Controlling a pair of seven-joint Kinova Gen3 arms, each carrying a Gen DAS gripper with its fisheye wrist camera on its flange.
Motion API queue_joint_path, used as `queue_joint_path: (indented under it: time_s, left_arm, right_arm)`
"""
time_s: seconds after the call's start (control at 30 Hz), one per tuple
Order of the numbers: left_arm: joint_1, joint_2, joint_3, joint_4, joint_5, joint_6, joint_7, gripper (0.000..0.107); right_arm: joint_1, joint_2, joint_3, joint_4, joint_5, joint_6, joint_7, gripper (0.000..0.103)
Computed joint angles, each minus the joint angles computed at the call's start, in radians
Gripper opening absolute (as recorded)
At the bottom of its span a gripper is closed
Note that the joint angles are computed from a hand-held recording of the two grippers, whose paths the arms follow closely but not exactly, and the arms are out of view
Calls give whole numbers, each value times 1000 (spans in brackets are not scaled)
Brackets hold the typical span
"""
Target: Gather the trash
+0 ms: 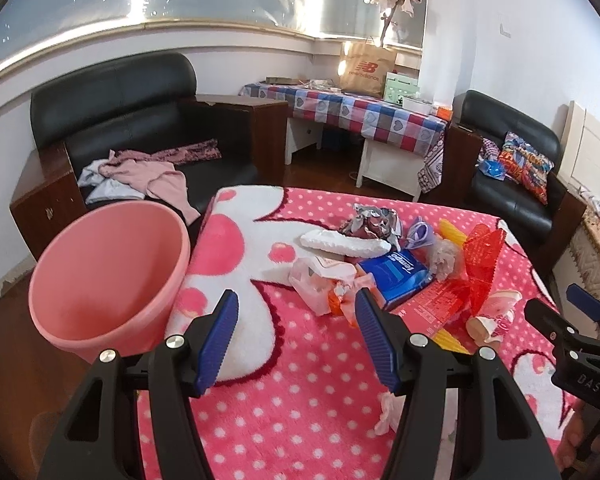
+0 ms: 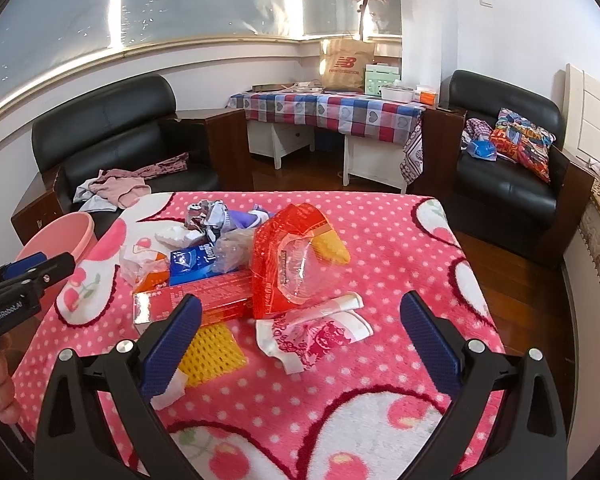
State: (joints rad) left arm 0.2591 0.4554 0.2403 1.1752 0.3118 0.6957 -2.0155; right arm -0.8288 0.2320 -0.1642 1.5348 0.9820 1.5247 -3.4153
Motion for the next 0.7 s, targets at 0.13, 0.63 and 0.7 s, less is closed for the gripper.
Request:
queue_joint_path:
  time_s: [0.13, 0.63, 0.7]
  left_arm:
    - [-33, 15, 27, -25, 43, 64, -39, 60]
    - [-113, 25, 77, -5, 247, 262, -328, 60]
    - [-103, 20, 70, 5, 249, 273, -356, 60]
  right_arm:
    - [-7, -7, -6, 11, -5, 16, -24, 100]
    - [1, -41, -36, 81, -25, -13, -77, 100]
    - [3, -47, -39, 92, -27, -23, -88, 100]
